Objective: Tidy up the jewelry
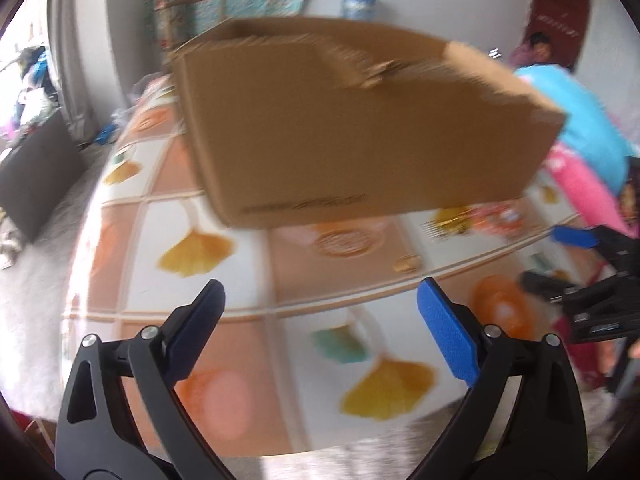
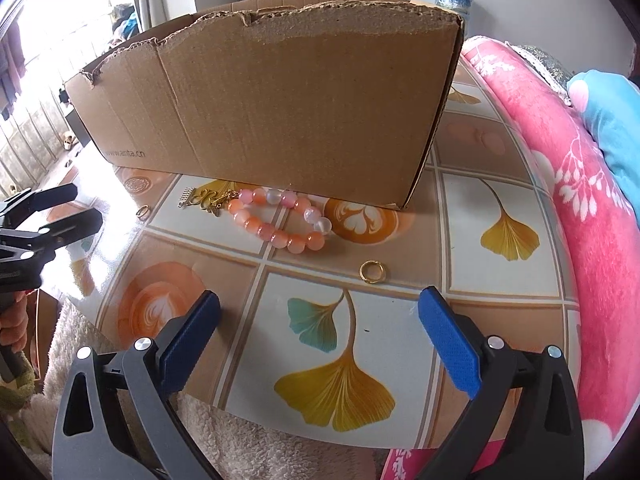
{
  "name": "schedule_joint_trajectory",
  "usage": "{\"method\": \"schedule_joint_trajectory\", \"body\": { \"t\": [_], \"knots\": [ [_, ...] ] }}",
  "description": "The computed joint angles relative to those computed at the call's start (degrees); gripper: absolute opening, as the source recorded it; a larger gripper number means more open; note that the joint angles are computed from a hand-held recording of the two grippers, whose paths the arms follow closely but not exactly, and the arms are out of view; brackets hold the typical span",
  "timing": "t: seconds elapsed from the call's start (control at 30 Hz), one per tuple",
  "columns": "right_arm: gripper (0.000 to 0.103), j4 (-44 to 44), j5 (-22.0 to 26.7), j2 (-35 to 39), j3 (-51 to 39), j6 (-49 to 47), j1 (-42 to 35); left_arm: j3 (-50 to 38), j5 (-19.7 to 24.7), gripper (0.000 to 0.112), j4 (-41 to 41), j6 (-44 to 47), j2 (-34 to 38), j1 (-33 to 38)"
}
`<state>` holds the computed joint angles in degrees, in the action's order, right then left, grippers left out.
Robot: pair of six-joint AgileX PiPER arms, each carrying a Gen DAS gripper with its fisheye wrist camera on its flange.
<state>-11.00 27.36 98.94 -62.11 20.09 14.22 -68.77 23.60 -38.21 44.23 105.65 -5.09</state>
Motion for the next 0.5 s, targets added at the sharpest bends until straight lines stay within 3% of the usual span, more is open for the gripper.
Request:
{"method": "schedule_joint_trajectory", "body": {
  "t": [0.27,0.5],
  "knots": [
    [0.097,-0.22,-0.05,0.08,-0.03,0.28,0.10,-2.84,3.42,0.046,-2.64,3.10,1.95,-3.07],
    [0.097,-0.50,-0.31,-0.01,0.25,0.62,0.05,-4.50,4.02,0.023,-1.48,1.79,3.72,-4.73]
  ]
}}
